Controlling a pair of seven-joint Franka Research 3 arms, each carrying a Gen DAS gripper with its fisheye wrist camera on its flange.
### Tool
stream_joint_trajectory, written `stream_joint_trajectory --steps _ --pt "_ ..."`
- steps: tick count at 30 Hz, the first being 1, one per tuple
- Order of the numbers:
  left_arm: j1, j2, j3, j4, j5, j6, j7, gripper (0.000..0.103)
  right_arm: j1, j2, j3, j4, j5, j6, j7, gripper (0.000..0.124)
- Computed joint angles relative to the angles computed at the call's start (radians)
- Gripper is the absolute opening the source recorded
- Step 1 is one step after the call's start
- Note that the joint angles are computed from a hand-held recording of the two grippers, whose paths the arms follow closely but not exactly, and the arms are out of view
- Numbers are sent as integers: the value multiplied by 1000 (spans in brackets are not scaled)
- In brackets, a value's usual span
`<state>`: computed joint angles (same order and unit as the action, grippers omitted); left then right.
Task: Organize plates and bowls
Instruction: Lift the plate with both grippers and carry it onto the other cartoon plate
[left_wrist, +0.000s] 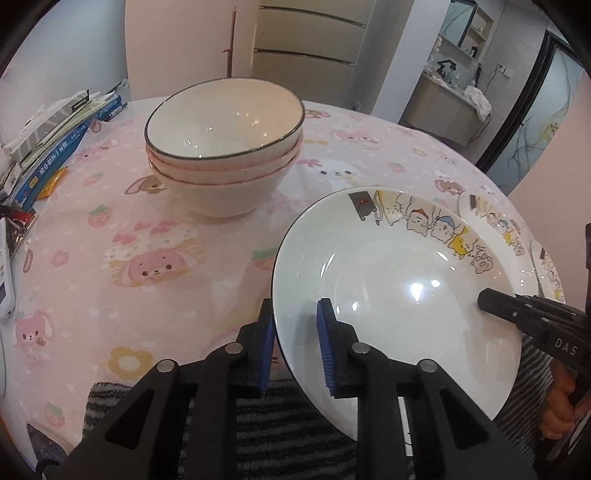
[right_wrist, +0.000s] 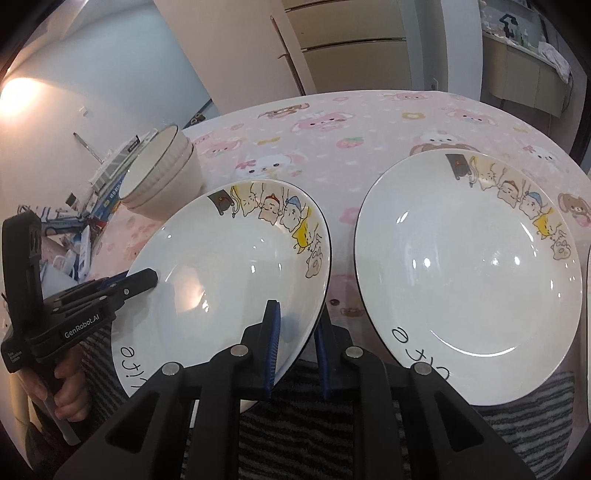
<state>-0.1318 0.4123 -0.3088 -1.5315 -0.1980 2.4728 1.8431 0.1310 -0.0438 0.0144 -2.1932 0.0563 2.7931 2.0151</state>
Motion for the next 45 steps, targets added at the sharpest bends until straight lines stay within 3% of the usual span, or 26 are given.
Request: stream_joint_trajectory --steps 6,15,20,25,30,32,45 --pt "17 -23 -21 -9 -63 5 35 20 -8 -61 7 -55 16 51 -18 20" --pt "-18 -52 -15 13 -43 1 21 20 -38 -142 16 -108 29 98 -19 20" --pt "-55 -59 -16 11 -12 51 13 20 -131 -212 72 -156 -75 121 55 20" --pt "-82 15 -39 116 -15 -75 20 20 -192 -292 83 -228 -112 128 96 20" --pt "-152 107 -30 241 51 -211 -10 20 -284 -335 123 -280 -160 106 143 21" --pt "-179 135 -20 276 80 -238 -34 21 -264 -341 88 -303 -129 110 119 21" --pt "-289 200 8 385 235 -243 -94 21 -322 -370 86 -383 -64 182 104 24"
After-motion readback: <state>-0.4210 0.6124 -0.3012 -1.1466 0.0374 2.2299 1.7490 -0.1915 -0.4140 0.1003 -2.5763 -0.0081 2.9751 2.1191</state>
